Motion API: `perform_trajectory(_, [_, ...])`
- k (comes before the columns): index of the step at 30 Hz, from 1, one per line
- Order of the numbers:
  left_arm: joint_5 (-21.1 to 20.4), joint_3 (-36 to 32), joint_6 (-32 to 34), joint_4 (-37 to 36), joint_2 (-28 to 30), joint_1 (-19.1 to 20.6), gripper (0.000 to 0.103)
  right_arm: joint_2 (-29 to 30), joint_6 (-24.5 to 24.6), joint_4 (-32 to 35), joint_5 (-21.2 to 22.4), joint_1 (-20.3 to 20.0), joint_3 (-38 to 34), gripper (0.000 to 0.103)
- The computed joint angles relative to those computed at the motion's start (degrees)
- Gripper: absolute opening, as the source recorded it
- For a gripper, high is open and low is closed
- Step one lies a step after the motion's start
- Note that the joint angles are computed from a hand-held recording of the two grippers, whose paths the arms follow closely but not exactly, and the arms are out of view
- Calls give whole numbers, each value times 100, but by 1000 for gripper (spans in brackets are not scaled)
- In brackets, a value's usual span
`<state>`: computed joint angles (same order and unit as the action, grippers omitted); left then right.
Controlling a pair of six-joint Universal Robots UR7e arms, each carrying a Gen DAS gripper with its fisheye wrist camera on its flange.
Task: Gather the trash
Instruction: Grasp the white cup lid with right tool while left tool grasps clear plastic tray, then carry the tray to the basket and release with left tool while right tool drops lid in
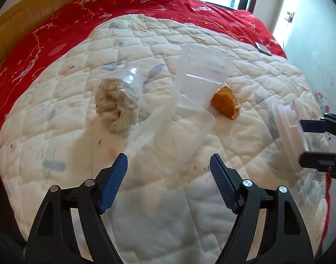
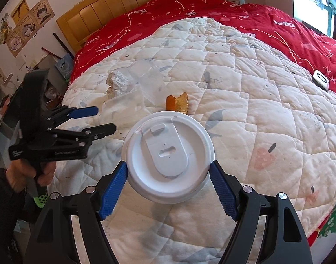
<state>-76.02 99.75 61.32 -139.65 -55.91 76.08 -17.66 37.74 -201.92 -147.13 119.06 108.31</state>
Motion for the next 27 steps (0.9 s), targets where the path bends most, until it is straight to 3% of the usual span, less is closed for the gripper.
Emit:
perform_trajectory(10, [-70, -256, 30, 185, 325, 0, 75, 18, -18, -153, 38, -63, 60, 74])
perform_trajectory(14, [-230, -254, -13, 222, 311, 49, 62, 20, 6, -153, 20, -48, 58, 74])
perform_trajectory(17, [-385, -294, -199, 410, 243, 101, 54, 12, 64, -79, -2, -11, 47, 74])
perform_trajectory(27, [-690, -94, -448, 507, -390, 298, 53, 109, 231, 168, -88, 277, -188, 74])
